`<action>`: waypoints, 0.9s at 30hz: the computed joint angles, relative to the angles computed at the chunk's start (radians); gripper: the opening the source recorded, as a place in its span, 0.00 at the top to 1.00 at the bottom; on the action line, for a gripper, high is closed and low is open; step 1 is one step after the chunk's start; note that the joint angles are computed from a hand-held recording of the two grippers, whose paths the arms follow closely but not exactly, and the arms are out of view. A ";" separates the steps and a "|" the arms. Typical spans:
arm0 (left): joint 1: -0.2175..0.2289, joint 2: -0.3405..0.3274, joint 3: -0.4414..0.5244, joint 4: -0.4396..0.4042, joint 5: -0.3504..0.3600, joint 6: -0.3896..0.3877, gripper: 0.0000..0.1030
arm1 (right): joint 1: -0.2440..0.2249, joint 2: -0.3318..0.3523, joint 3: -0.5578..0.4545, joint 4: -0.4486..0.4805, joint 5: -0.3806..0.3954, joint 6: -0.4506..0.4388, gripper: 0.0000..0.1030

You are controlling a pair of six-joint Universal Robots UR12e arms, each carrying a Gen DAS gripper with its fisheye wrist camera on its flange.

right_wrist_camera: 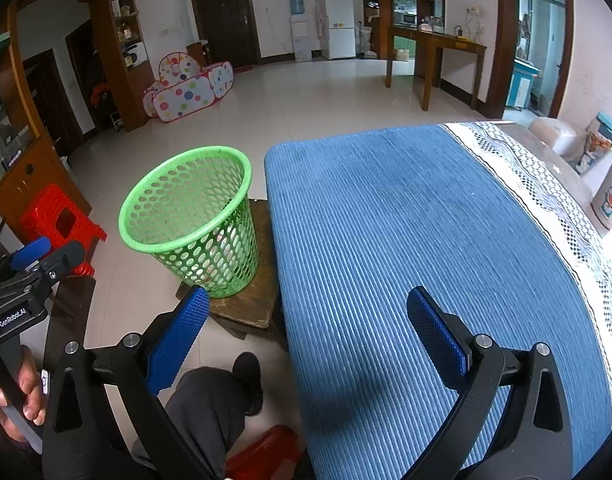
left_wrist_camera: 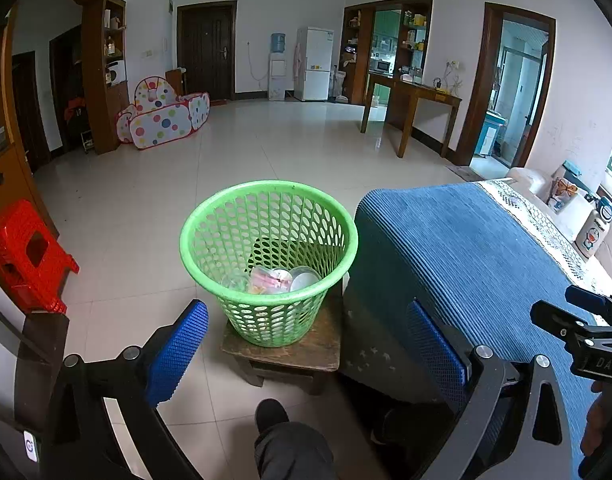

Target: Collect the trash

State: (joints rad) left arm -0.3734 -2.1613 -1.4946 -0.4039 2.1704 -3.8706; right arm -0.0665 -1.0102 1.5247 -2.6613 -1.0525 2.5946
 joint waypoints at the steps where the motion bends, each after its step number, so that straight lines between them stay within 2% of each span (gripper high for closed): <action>1: 0.000 0.000 0.000 0.000 0.001 0.000 0.07 | 0.000 0.000 0.000 0.001 0.001 0.000 0.05; 14: -0.001 -0.001 0.000 0.008 0.008 0.004 0.07 | 0.001 -0.002 0.008 -0.021 0.002 0.000 0.05; 27: -0.009 -0.001 0.011 0.003 0.031 0.009 0.07 | -0.004 -0.003 0.020 -0.084 0.021 0.014 0.05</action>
